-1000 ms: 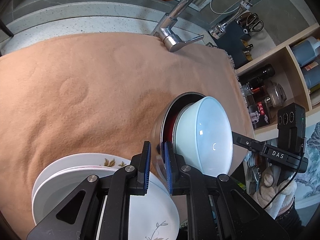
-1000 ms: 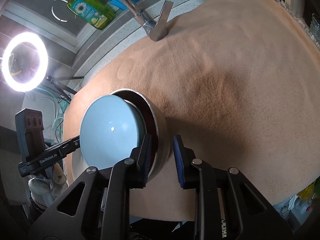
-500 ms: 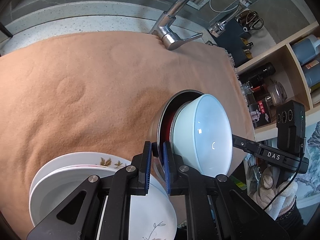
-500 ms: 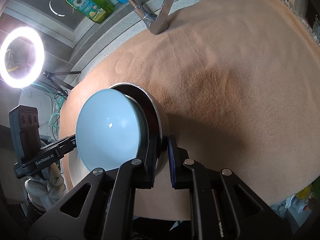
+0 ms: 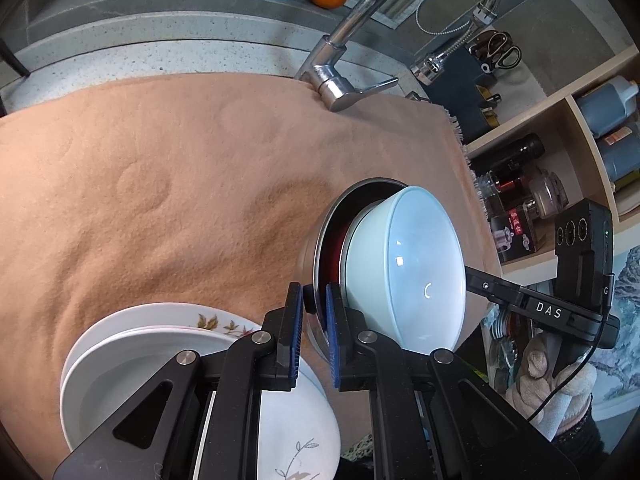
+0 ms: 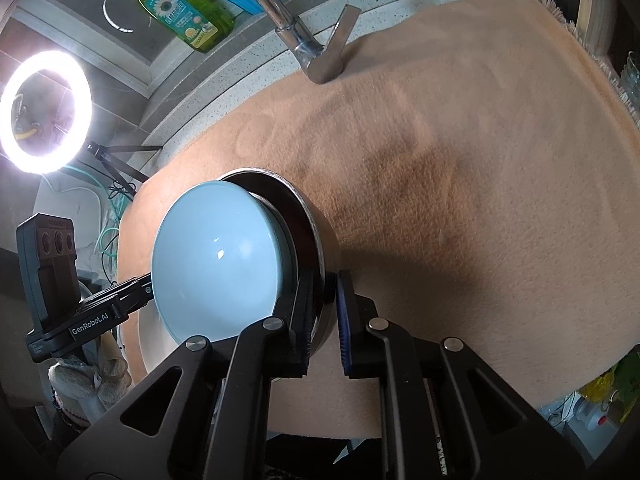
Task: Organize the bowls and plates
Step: 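Lift the nested bowls with both grippers and lower them onto the plate stack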
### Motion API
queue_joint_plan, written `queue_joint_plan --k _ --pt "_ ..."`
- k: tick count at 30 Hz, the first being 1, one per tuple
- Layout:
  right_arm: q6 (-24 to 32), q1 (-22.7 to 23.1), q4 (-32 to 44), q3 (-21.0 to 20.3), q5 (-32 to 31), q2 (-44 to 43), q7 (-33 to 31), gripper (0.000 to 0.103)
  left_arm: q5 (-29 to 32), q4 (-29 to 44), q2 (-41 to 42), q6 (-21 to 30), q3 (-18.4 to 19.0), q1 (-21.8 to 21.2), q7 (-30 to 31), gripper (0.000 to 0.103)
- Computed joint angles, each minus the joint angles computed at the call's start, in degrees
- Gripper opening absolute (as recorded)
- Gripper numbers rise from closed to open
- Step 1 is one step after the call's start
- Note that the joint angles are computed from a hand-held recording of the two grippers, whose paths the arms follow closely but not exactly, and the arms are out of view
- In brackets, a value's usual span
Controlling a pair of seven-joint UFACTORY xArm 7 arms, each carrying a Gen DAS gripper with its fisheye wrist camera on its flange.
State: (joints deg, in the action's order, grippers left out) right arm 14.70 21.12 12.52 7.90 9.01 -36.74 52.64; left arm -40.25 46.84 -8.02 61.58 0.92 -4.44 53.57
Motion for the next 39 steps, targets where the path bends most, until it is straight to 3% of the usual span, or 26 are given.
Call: queue_joint_plan --k 14,39 --pt "3.7 0.59 5.68 3.19 -1.89 -0.9 1.38 0.011 -0.35 1.17 -4.0 3.33 2.79 2.25 0.82 0.009" --pt "-1.83 9.04 15.92 4.92 0.63 14.85 -1.85 0.012 4.06 -1.11 -6.33 5.31 8.62 10.95 2.05 0.008"
